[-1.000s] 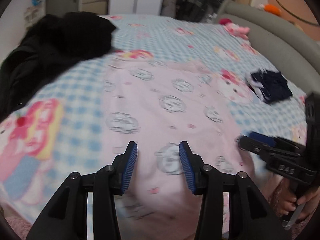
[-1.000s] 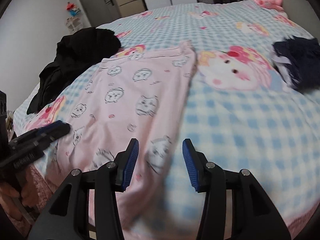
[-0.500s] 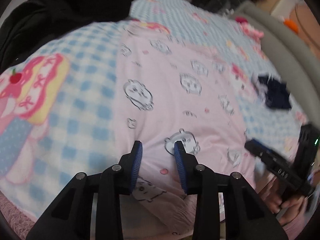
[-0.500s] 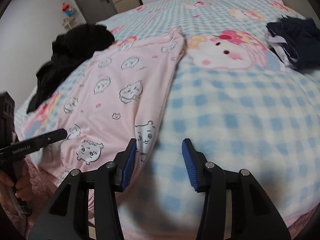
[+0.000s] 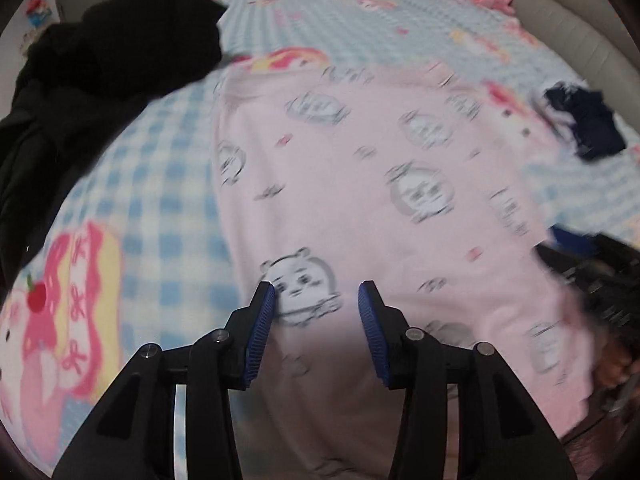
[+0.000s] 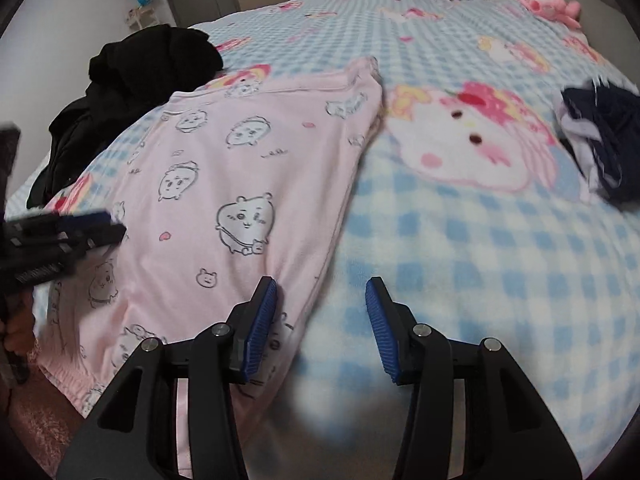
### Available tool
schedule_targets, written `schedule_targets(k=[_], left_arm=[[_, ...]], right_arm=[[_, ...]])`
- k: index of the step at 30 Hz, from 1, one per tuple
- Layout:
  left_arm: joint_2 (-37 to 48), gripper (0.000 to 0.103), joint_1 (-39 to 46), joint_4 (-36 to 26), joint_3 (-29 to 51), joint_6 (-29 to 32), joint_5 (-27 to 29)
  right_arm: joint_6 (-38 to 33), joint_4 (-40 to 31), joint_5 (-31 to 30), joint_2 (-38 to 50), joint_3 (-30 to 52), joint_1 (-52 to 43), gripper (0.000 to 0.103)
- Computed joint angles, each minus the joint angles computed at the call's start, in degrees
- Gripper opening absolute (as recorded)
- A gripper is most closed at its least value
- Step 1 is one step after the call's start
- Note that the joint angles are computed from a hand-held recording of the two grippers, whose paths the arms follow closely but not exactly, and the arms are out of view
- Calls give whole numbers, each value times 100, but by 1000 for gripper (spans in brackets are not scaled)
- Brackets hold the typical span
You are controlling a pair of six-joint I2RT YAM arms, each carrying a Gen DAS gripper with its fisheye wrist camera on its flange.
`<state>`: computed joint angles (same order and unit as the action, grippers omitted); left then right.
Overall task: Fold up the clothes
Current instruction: 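Press both open grippers along the folded pants to flatten them, then move both open grippers to the elastic cuffs of the pink pants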
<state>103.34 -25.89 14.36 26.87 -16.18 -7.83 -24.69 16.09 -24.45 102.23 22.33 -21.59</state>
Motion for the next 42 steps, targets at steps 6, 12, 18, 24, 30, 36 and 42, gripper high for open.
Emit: schedule_targets(k=[6,12,18,24,30,36,42], left_arm=[[-755,50,615,225,-682,-554,173],[-1172,49,-175,673,-946,-530,265],[-288,49,-777,24,-277,-1051,-296],[-906,51,-222,64,-871,-1419,-75],[-2075,50,-80,857,-1876,-1488,260],[-1544,51,-1215,663,-1607,-1622,-321],[-1709,52,-1163,166,-1688,-1835,-591]], right_arm=[[2,-457,-555,-90,197,-852,45],[-77,-480,-756,-726,-222,-641,47],[-30,20,73,-454,-530,-19,46],[-355,-188,192,-779,-609,-351,45],[-599,-1113,-658,-1305,-579,-1240,46],[-750,-1368,-927,-2028,-998,-941,47],[-607,-1044,-223,-1613,-1112,-737,45]])
